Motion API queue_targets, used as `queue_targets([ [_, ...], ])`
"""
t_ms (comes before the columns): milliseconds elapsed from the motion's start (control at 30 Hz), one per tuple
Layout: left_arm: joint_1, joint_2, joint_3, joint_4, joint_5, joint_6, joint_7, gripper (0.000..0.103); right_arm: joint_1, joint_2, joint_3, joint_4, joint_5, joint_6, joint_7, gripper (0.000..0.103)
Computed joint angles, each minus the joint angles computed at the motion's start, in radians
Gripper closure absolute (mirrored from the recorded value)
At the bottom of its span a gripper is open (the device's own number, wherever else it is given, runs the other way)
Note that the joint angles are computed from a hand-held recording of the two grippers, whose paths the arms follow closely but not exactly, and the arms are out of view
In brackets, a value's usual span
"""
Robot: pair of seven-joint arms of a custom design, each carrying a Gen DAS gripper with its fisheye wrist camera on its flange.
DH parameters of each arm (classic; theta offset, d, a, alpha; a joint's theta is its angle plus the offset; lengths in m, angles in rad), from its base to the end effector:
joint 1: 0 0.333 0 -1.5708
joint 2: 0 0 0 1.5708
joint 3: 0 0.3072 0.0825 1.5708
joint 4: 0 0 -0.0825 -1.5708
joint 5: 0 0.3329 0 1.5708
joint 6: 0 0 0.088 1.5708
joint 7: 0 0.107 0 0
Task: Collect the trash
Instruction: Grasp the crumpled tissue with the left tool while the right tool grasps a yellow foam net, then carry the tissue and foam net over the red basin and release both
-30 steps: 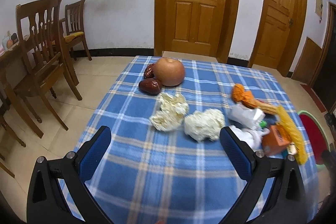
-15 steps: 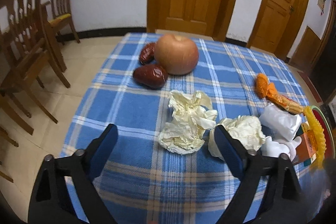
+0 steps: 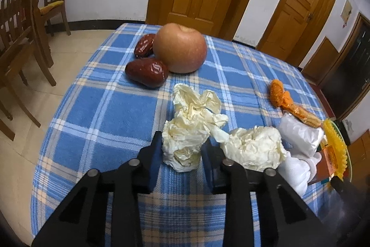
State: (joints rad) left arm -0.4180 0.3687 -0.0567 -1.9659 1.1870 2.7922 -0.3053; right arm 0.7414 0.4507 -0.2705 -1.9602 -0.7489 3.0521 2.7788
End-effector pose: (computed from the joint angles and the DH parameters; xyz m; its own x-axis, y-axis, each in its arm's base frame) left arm 0.5078 -0.3062 0.3424 0.2648 -0.9358 0.2328 -0.7001 -0.3526 -0.6210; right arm 0.5111 0.3384 0.3362 0.1019 -0.9861 -0.1315 -0.7754 0.0041 -0.6315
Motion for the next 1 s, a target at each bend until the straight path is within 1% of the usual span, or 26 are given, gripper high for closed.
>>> queue_targets([
  [67, -0.008, -0.018, 0.004, -0.012, 0.021, -0.01, -0.031, 0.072, 0.001, 0.004, -0.007, -0.001, -0.005, 0.028, 0.002, 0.01],
  [100, -0.011, -0.027, 0.004, -0.018, 0.034, -0.016, -0.051, 0.072, -0.01, 0.003, 0.001, -0.006, 0.003, 0.047, -0.013, 0.019],
  [133, -0.011, -0.036, 0.001, -0.026, 0.048, -0.018, -0.068, 0.072, -0.003, 0.002, -0.006, -0.008, 0.007, 0.05, -0.023, 0.027],
  [167, -0.01, -0.046, -0.003, -0.036, 0.061, -0.023, -0.085, 0.072, -0.002, 0.0, -0.006, -0.011, 0.015, 0.052, -0.037, 0.03],
  [233, -0.008, -0.066, -0.017, -0.05, 0.082, -0.036, -0.113, 0.072, -0.027, -0.008, 0.021, -0.029, 0.05, 0.078, -0.082, 0.044],
  [300, -0.006, -0.085, -0.034, -0.063, 0.103, -0.049, -0.14, 0.072, -0.035, -0.016, 0.032, -0.045, 0.082, 0.095, -0.117, 0.052],
  [367, 0.0, -0.107, -0.051, -0.08, 0.122, -0.058, -0.163, 0.072, -0.016, -0.026, 0.013, -0.064, 0.099, 0.118, -0.13, 0.059],
  [400, 0.002, -0.116, -0.06, -0.085, 0.128, -0.063, -0.169, 0.072, -0.003, -0.033, -0.001, -0.075, 0.105, 0.13, -0.136, 0.065],
  [433, 0.002, -0.127, -0.069, -0.091, 0.135, -0.071, -0.176, 0.072, 0.015, -0.04, -0.022, -0.088, 0.108, 0.144, -0.139, 0.071],
  [467, 0.003, -0.136, -0.079, -0.095, 0.141, -0.078, -0.182, 0.072, 0.038, -0.046, -0.046, -0.097, 0.111, 0.152, -0.14, 0.073],
  [533, 0.003, -0.152, -0.097, -0.098, 0.147, -0.091, -0.183, 0.072, 0.133, -0.058, -0.149, -0.124, 0.1, 0.181, -0.122, 0.08],
  [567, 0.002, -0.16, -0.105, -0.098, 0.152, -0.097, -0.184, 0.072, 0.168, -0.065, -0.186, -0.138, 0.102, 0.194, -0.119, 0.081],
  [600, 0.003, -0.166, -0.112, -0.099, 0.157, -0.1, -0.187, 0.072, 0.189, -0.071, -0.209, -0.149, 0.108, 0.205, -0.123, 0.082],
  [667, 0.0, -0.174, -0.126, -0.094, 0.167, -0.104, -0.19, 0.072, 0.244, -0.082, -0.268, -0.174, 0.121, 0.229, -0.128, 0.083],
  [733, -0.005, -0.175, -0.138, -0.082, 0.174, -0.107, -0.186, 0.072, 0.336, -0.09, -0.366, -0.204, 0.135, 0.259, -0.13, 0.084],
  [767, -0.009, -0.172, -0.144, -0.072, 0.175, -0.112, -0.182, 0.072, 0.361, -0.092, -0.392, -0.212, 0.146, 0.267, -0.137, 0.084],
  [833, -0.018, -0.166, -0.151, -0.053, 0.177, -0.115, -0.173, 0.072, 0.428, -0.097, -0.463, -0.237, 0.171, 0.291, -0.153, 0.084],
  [933, -0.033, -0.15, -0.157, -0.018, 0.181, -0.114, -0.161, 0.072, 0.502, -0.102, -0.541, -0.265, 0.215, 0.311, -0.183, 0.084],
  [1000, -0.047, -0.131, -0.158, 0.016, 0.176, -0.114, -0.144, 0.072, 0.538, -0.108, -0.578, -0.286, 0.245, 0.325, -0.206, 0.084],
])
